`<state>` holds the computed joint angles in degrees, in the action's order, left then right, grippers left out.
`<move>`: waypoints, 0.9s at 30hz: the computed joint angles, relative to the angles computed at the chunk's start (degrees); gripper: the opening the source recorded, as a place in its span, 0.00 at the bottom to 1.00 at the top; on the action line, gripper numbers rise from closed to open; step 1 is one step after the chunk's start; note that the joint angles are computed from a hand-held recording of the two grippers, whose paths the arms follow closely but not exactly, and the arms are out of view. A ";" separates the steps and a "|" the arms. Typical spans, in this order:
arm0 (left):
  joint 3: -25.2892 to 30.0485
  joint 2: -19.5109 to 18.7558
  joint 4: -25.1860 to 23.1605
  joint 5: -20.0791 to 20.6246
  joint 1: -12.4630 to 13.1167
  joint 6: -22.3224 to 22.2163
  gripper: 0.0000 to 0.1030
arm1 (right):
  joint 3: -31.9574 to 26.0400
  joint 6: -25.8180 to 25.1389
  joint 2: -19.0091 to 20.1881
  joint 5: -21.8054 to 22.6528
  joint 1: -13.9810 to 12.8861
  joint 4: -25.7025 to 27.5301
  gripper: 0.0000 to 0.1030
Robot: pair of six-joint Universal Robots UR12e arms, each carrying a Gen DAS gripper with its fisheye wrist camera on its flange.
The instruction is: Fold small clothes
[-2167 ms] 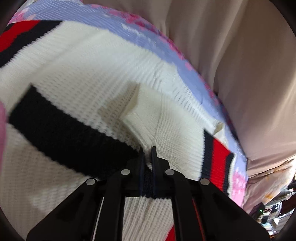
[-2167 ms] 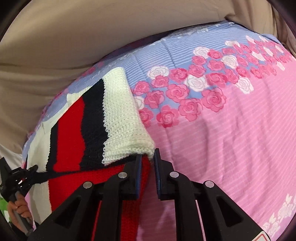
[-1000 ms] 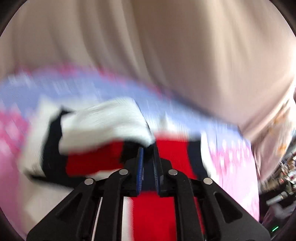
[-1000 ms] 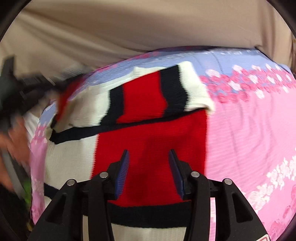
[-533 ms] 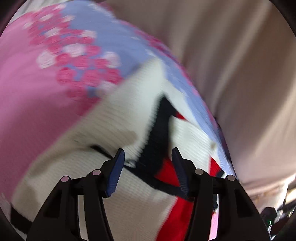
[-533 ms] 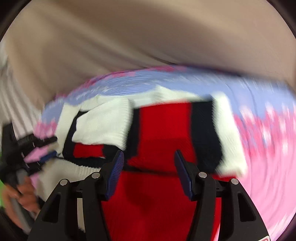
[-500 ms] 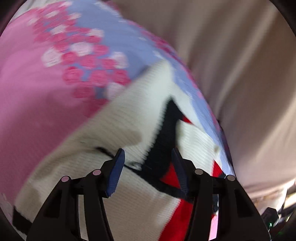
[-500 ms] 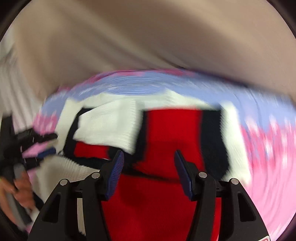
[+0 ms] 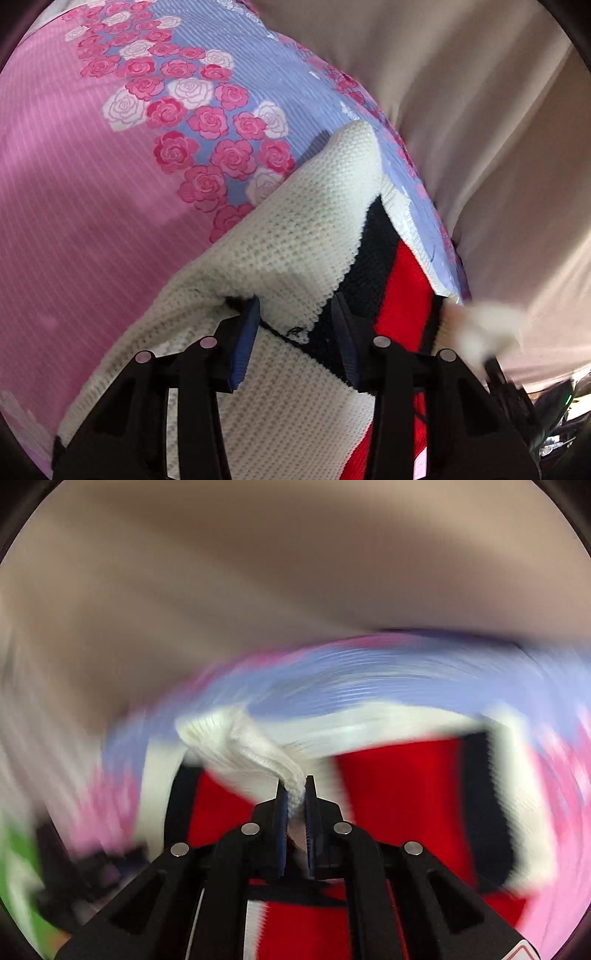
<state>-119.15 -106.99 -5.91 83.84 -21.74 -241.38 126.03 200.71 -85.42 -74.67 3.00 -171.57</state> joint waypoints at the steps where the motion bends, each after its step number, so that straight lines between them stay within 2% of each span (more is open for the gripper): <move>1: 0.04 0.20 -1.42 0.77 -0.09 -0.32 0.39 | 2.75 4.86 -2.06 1.01 -3.36 -0.62 0.07; 2: -0.26 0.15 -1.05 0.70 -0.08 -0.72 0.39 | 4.88 7.60 -3.34 2.59 -6.29 -0.06 0.07; 4: -0.97 -0.34 1.61 -1.50 0.24 -1.60 0.39 | 6.72 6.98 -4.03 4.19 -9.35 3.95 0.11; 5: -1.06 -0.33 1.87 -1.69 0.06 -2.42 0.39 | 7.01 5.17 -3.80 5.23 -10.06 5.97 0.16; 7: -1.44 -0.73 4.41 -2.80 -0.16 -4.75 0.42 | 7.63 3.10 -3.28 7.45 -10.78 6.86 0.17; 11: -2.55 -1.40 9.90 -5.06 -0.81 -12.73 0.51 | 9.02 3.07 -2.68 9.36 -11.31 1.53 0.41; 12: -2.58 -2.03 11.89 -5.92 -1.00 -15.14 0.55 | 9.31 3.76 -2.73 9.43 -11.60 0.61 0.42; 14: -1.65 -3.28 12.24 -6.93 -1.18 -17.56 0.55 | 9.89 6.13 -2.66 10.84 -12.69 -0.85 0.42; 16: -0.37 -4.39 12.51 -4.91 -1.43 -18.66 0.55 | 10.17 9.22 -2.26 12.17 -13.73 -2.28 0.42; 17: 0.04 -4.09 11.37 -3.53 -1.65 -17.51 0.44 | 10.15 10.45 -2.04 11.94 -13.83 -3.23 0.41; 18: 1.19 -3.94 9.26 -1.73 -1.73 -14.78 0.19 | 9.59 10.50 -1.58 11.68 -13.87 -3.02 0.38; 19: 1.64 -3.80 8.69 -1.01 -1.63 -13.19 0.08 | 8.21 8.63 -1.49 11.08 -13.25 -0.48 0.10; 20: 2.05 -3.31 8.55 0.27 -1.47 -11.78 0.09 | 6.91 6.18 -1.35 10.41 -12.41 1.09 0.09; 21: 1.53 -2.40 9.92 2.41 -1.49 -10.94 0.09 | 5.87 4.35 -1.91 11.20 -11.77 0.26 0.09; 22: 1.39 -1.60 10.66 5.14 -1.70 -9.70 0.09 | 5.46 4.29 -1.98 14.10 -12.06 -2.97 0.08; 23: 1.13 -0.30 11.27 9.81 -2.18 -7.37 0.09 | 5.15 5.19 -2.48 17.44 -12.28 -7.19 0.08; 24: 0.63 0.51 11.92 12.25 -2.30 -6.18 0.09 | 5.10 6.49 -2.41 19.67 -12.42 -11.99 0.08; 25: 0.16 1.06 12.27 13.68 -2.25 -5.71 0.09 | 5.02 7.15 -3.06 22.10 -12.77 -16.19 0.07; 26: -0.39 1.23 12.74 13.69 -1.95 -5.86 0.09 | 5.29 6.75 -3.59 22.58 -12.95 -17.99 0.06; 27: -0.77 1.11 11.47 12.39 -1.42 -5.85 0.09 | 5.74 4.69 -3.23 20.72 -12.56 -17.38 0.06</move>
<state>-119.92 -105.88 5.56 96.23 -23.16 -247.23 131.77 205.41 -88.65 -53.95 -9.56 -188.96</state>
